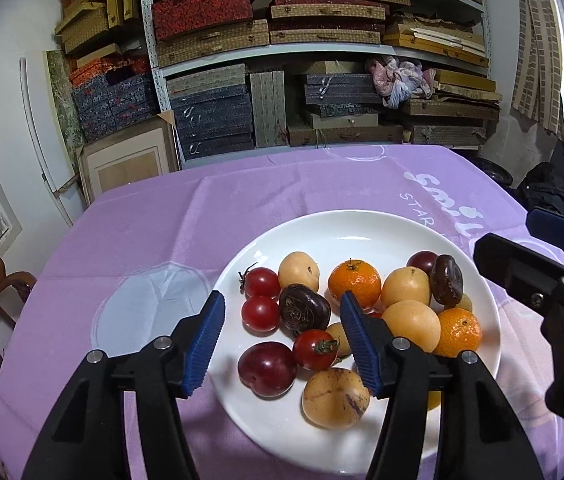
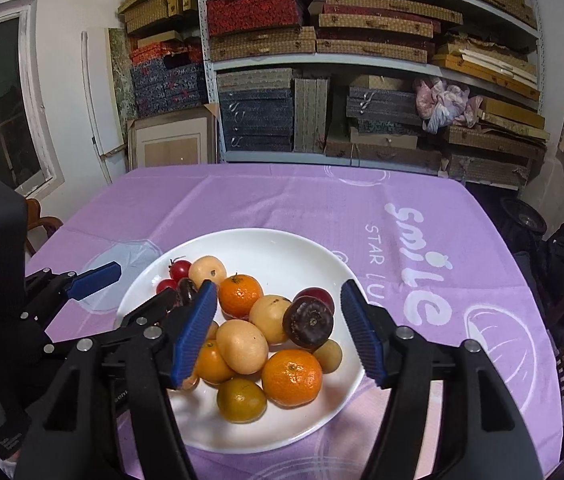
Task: Organize fruits
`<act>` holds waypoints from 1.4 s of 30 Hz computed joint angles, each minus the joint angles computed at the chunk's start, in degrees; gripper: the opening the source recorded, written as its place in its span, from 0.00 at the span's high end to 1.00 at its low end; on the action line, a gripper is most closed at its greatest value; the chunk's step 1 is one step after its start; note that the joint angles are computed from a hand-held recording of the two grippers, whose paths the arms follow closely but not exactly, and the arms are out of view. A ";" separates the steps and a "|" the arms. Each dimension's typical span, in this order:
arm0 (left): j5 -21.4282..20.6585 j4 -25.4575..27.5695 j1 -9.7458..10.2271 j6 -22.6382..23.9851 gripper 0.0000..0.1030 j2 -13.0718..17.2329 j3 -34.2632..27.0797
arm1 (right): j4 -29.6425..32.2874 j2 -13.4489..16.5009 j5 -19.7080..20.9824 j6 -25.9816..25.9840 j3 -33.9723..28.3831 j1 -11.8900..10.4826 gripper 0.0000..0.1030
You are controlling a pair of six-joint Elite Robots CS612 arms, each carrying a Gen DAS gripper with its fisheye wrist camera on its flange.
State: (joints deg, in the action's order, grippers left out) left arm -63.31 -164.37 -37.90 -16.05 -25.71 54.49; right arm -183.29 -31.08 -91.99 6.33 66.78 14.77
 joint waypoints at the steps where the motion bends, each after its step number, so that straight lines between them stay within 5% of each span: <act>1: 0.02 -1.20 -0.09 -0.19 0.37 -0.95 1.62 | -1.73 -0.71 -0.16 0.22 1.43 0.10 0.23; 6: 1.54 -5.74 -0.85 -0.70 0.23 -4.46 8.36 | -8.01 -3.70 -0.38 1.12 8.40 0.62 0.08; 17: 0.51 -7.00 -1.95 -6.61 0.15 -8.62 17.73 | -9.94 -5.41 -3.68 2.02 16.40 2.33 0.04; 19: 0.19 -6.84 -2.08 -8.06 0.06 -9.04 18.62 | -9.64 -5.32 -3.28 2.70 16.83 2.20 0.04; 27: 0.93 -5.75 -2.54 -9.39 0.03 -9.68 19.89 | -8.99 -5.11 -4.61 2.96 17.14 2.29 0.04; 31: 5.99 -4.53 -3.53 -6.15 0.03 -9.55 19.98 | -9.21 -5.06 -5.10 2.50 17.08 2.41 0.04; 42: 1.33 -7.13 -2.96 -7.13 0.03 -10.24 21.26 | -9.70 -5.05 -5.39 2.86 17.29 2.42 0.04</act>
